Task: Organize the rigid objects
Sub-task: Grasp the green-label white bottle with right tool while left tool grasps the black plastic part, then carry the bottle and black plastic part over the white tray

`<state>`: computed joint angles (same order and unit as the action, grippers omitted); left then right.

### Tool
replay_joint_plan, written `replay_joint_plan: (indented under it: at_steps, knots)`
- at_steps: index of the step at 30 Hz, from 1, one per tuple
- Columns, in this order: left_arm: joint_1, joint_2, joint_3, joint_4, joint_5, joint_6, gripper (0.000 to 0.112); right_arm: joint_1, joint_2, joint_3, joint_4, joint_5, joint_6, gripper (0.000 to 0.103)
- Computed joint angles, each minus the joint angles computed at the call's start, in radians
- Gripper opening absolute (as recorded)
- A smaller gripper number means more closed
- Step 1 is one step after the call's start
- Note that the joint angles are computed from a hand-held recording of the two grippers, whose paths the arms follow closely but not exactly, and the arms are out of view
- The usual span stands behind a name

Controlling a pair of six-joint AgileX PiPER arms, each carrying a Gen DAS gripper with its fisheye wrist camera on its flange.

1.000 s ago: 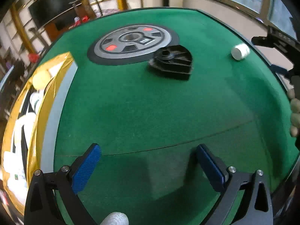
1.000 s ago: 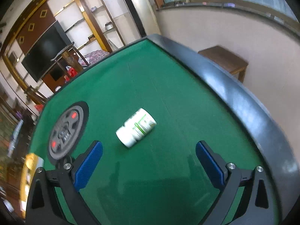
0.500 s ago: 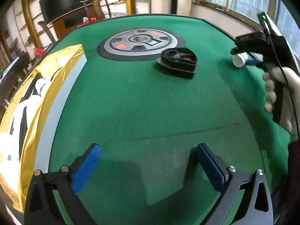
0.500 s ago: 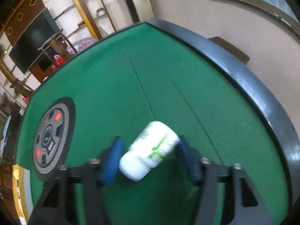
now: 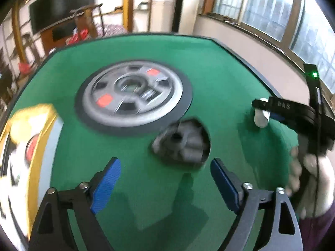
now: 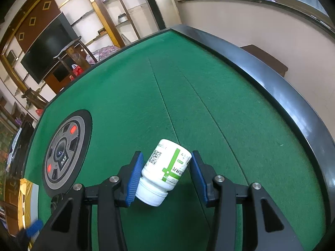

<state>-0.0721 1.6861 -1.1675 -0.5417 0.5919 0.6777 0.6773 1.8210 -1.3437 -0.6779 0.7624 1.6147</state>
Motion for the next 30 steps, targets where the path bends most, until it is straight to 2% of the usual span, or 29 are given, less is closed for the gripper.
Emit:
replay_joint_plan:
  at_steps: [4,7,8,9,11,15,18,21,22,25,26,28,30]
  knots:
    - [-0.072,0.069,-0.048,0.101,-0.062,-0.092,0.095,-0.006,0.007,-0.014,0.008,0.001,-0.023,0.046]
    - [-0.12,0.136,-0.104,0.21,-0.07,-0.201,0.095,0.0,0.015,-0.029,0.011,0.017,-0.034,0.046]
    - [-0.126,0.134,-0.106,0.209,-0.077,-0.205,0.082,-0.001,0.017,-0.032,0.011,0.018,-0.038,0.046]
    - [-0.125,0.133,-0.116,0.202,-0.065,-0.203,0.074,0.0,0.021,-0.037,0.009,0.02,-0.038,0.045]
    - [-0.108,0.136,-0.149,0.163,0.008,-0.188,0.074,0.003,0.025,-0.042,0.007,0.023,-0.038,0.045]
    - [-0.071,0.088,-0.103,0.096,0.022,-0.138,0.074,0.002,0.017,-0.03,0.005,0.002,-0.02,0.045]
    - [0.001,0.006,-0.048,-0.002,0.058,-0.053,0.074,-0.012,-0.013,0.025,0.002,-0.087,0.014,0.045]
    - [0.123,-0.105,0.008,-0.102,0.114,0.051,0.074,-0.035,-0.054,0.109,-0.029,-0.277,0.081,0.045]
    - [0.182,-0.135,0.021,-0.14,0.149,0.098,0.074,-0.031,-0.059,0.118,-0.059,-0.305,0.108,0.045]
    - [0.388,-0.187,0.01,-0.2,0.252,0.198,0.074,0.008,-0.055,0.093,-0.152,-0.326,0.146,0.045]
    - [0.437,-0.179,-0.007,-0.205,0.269,0.22,0.074,0.03,-0.044,0.062,-0.163,-0.308,0.134,0.045]
    - [0.539,-0.176,-0.016,-0.205,0.272,0.266,0.074,0.068,-0.014,-0.014,-0.101,-0.27,0.035,0.045]
    - [0.62,-0.12,-0.078,-0.187,0.283,0.28,0.074,0.114,0.031,-0.111,0.001,-0.25,-0.076,0.045]
